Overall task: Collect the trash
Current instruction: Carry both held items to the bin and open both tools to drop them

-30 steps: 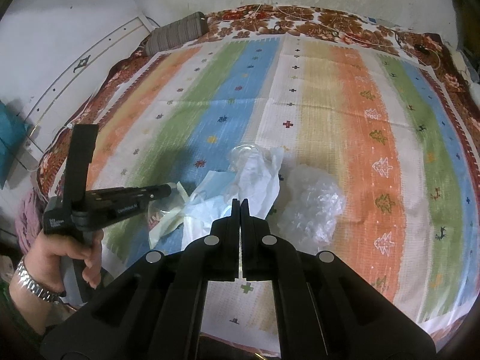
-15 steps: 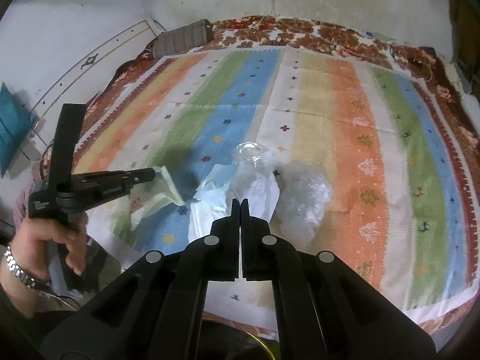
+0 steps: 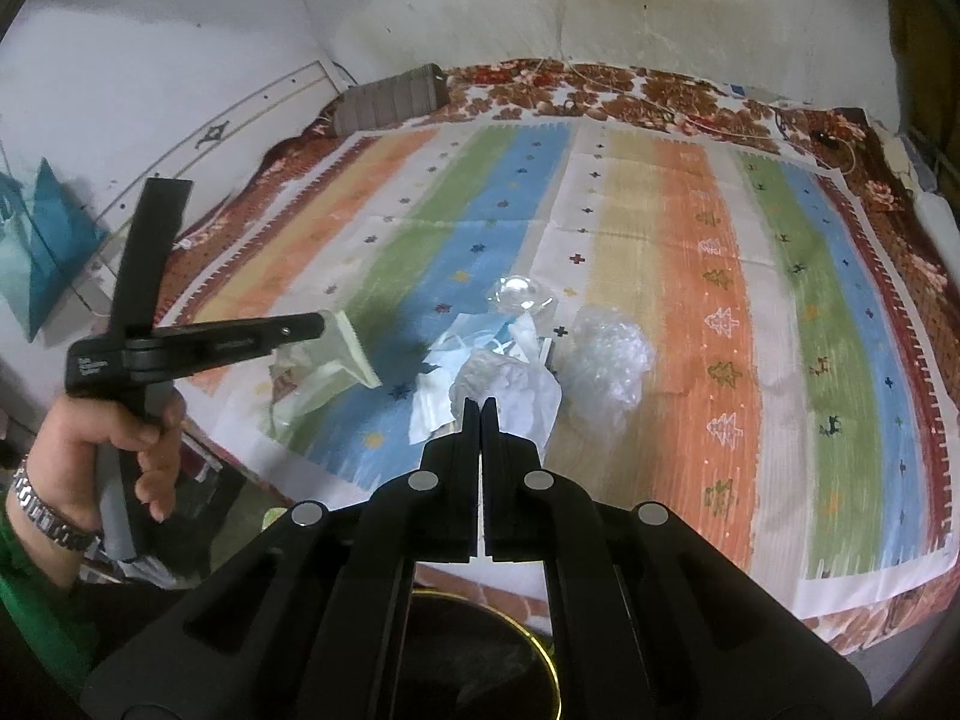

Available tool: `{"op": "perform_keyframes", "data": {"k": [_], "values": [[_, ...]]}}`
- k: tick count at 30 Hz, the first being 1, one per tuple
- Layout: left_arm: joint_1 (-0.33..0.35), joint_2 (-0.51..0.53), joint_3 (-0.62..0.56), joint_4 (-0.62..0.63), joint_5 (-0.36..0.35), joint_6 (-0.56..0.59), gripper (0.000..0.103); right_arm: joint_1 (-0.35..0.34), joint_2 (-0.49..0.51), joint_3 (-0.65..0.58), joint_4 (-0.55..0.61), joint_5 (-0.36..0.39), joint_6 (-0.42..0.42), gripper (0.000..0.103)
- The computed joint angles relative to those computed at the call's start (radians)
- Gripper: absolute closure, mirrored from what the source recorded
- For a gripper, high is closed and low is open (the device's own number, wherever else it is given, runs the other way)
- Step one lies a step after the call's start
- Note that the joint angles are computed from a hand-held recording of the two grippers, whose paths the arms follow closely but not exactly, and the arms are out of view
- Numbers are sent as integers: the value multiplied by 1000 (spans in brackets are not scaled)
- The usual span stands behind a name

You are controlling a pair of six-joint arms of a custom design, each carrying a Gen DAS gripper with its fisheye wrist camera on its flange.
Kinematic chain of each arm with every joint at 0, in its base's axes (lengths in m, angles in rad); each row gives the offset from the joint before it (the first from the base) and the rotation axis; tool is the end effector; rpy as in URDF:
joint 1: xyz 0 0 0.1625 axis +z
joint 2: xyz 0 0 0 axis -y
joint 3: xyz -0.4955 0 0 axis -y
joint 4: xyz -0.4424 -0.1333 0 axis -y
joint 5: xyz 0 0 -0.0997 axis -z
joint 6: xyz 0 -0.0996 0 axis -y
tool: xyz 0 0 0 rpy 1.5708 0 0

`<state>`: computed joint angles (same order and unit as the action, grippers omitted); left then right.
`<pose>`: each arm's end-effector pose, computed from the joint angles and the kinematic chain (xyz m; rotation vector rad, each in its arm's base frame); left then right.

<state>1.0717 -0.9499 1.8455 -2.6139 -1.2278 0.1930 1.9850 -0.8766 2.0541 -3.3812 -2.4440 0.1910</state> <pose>-0.1777 -0.6744 0.1421 0.9199 2.6574 -0.2796 0.2956 -0.5307 0.1421 -0.0926 -2.3112 1.0327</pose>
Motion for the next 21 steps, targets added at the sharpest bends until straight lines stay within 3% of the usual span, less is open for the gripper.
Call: {"op": "perform_keyframes", "data": {"k": [21], "values": [[-54, -153, 181, -93, -91, -27, 102, 106, 22, 55, -95, -63, -7, 103]]}}
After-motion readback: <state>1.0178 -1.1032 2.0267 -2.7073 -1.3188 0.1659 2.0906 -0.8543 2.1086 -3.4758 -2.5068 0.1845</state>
